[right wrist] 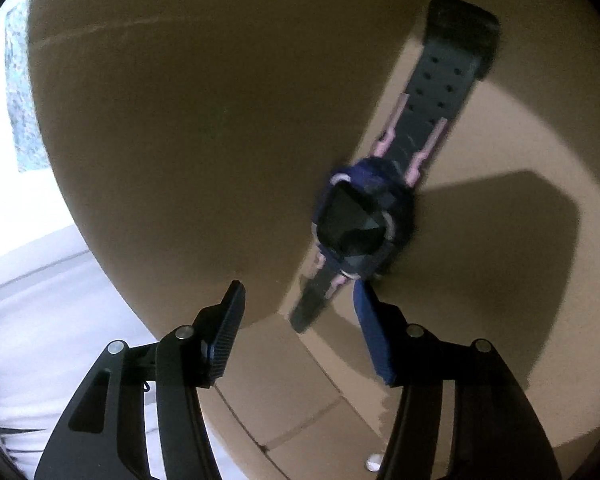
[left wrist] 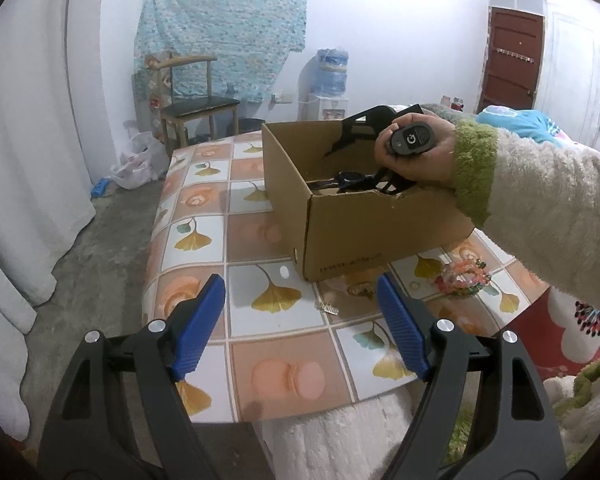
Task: Organize jewelry
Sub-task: 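Lower the smartwatch into the box and open the right gripper, then withdraw the right gripper from the box toward the beaded bracelets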
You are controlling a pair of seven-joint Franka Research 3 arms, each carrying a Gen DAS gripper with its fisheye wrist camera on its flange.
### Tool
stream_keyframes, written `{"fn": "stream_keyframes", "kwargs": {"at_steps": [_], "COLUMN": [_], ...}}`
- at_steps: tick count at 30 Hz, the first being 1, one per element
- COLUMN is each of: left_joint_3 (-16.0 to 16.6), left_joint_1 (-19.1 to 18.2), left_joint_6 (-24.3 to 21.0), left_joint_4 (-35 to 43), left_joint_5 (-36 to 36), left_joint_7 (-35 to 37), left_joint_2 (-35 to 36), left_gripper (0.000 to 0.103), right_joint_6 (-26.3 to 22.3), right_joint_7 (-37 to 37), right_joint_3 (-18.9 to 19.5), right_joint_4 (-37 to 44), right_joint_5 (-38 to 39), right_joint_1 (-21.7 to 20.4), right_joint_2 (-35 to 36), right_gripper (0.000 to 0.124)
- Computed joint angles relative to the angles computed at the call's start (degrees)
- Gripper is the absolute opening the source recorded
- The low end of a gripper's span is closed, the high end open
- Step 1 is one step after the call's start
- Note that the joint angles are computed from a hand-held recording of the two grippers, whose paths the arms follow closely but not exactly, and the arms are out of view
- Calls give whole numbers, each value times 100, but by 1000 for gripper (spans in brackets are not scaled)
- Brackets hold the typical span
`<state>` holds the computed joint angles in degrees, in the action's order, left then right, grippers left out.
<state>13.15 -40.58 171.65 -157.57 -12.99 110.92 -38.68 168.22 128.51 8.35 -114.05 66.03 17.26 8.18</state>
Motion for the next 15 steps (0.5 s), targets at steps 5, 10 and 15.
{"fn": "stream_keyframes", "kwargs": {"at_steps": [5, 10, 15], "left_joint_3": [-91, -322, -278], "left_joint_1": [104, 316, 224], "left_joint_6": [-165, -359, -667], "left_joint_4": [-118, -205, -172], "left_joint_5": [-4, 50, -138], "left_joint_7": [-83, -256, -213], "left_joint_2": [-181, -201, -97], "left_gripper": [79, 79, 80], "right_joint_6": [-875, -1579, -2184], "right_joint_7": [616, 804, 96], "right_joint_3": [-147, -224, -276], "right_joint_4": [-12, -212, -1296], "right_joint_5": [-1418, -2803, -3452], "right_joint_1": [120, 291, 193], "right_joint_2": [-586, -1654, -3364], "right_gripper": [58, 63, 66]}}
